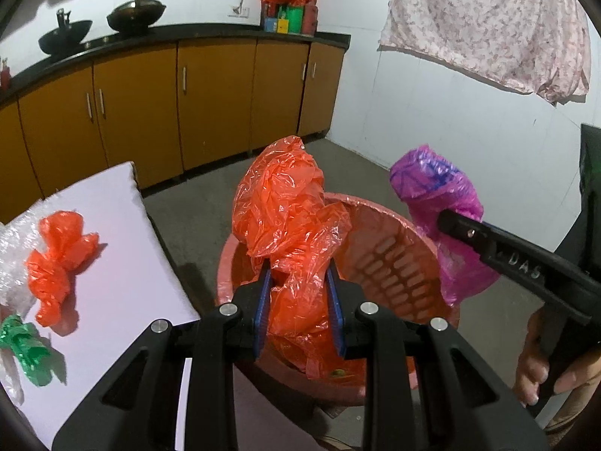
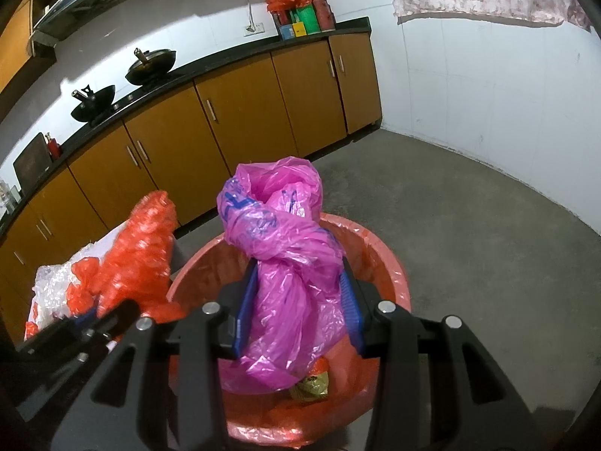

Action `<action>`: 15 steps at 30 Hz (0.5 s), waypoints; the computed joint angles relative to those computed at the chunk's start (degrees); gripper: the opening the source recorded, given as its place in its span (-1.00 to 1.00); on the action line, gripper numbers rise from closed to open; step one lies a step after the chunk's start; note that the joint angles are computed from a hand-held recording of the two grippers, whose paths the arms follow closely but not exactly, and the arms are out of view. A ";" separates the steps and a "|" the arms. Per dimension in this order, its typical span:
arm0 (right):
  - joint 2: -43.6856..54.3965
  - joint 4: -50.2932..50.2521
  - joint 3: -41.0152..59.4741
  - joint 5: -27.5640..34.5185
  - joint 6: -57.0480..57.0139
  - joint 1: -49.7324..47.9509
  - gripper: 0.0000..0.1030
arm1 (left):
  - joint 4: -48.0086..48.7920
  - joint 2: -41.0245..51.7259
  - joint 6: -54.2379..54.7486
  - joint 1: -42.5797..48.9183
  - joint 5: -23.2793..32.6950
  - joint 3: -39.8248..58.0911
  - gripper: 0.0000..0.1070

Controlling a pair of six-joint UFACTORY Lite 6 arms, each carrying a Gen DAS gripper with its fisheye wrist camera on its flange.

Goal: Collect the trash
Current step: 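Carry both bags over the orange basket and open both tools to drop them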

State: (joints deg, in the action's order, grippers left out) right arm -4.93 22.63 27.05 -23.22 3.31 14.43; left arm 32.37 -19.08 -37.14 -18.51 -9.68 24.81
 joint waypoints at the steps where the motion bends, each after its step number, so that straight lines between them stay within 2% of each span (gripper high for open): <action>1: 0.10 -0.93 0.32 0.23 0.80 -0.33 -0.21 | -1.42 0.89 1.32 -0.27 -0.22 0.41 -0.49; 6: 0.01 -4.63 0.70 -0.02 3.19 -2.08 -0.18 | -5.94 5.40 5.76 -1.91 -1.99 3.02 -0.49; 9: 1.44 -13.81 0.78 -0.55 11.00 -4.59 -0.07 | -10.93 8.61 10.03 -3.20 -2.58 4.67 -0.42; 11: 2.80 -17.39 1.41 -0.48 13.46 -5.88 -0.02 | -12.63 10.77 11.03 -3.86 -2.74 5.67 -0.26; 15: 3.05 -24.88 1.52 -0.08 19.17 -8.44 0.08 | -16.80 12.06 14.82 -3.82 -2.95 5.31 -0.07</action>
